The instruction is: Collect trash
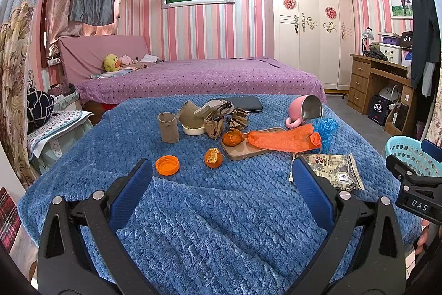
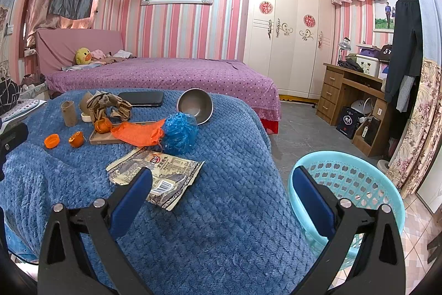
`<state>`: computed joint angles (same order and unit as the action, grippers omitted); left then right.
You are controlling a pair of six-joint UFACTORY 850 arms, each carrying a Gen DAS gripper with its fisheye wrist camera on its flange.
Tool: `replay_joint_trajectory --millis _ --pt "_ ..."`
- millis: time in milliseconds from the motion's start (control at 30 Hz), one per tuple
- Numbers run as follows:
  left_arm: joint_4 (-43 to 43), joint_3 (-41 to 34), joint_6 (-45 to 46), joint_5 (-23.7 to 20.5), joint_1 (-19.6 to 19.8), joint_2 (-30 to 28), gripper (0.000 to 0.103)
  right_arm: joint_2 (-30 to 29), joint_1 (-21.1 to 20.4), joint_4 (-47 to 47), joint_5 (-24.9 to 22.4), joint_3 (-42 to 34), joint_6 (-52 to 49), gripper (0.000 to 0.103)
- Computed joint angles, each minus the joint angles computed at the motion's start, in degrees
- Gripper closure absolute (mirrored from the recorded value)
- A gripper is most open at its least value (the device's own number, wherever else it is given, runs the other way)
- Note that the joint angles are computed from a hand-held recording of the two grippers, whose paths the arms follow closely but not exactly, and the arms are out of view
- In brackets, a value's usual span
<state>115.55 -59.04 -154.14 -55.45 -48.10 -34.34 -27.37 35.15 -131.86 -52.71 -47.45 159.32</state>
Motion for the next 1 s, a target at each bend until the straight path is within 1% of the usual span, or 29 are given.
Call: replay_joint_trajectory --millis 233,333,867,1000 --pt "0.0 0.0 0.0 0.0 0.0 0.0 0.005 0.0 0.0 0.1 0.0 0.0 -0.1 0.004" --pt "0.0 0.0 0.0 0.0 0.0 0.0 0.005 -0.9 0.1 0.1 -0.1 -0.6 0.2 0.004" --pt "-0.1 -0.2 0.4 0.6 0.6 -0.4 0.005 -0.8 -0.5 0.4 0.3 -0.4 0.0 0.004" --pt "-1.2 -1.0 1.6 1.0 0.8 -0.9 0.005 -0.7 -1.1 -0.9 1.0 -0.4 1.3 0.004"
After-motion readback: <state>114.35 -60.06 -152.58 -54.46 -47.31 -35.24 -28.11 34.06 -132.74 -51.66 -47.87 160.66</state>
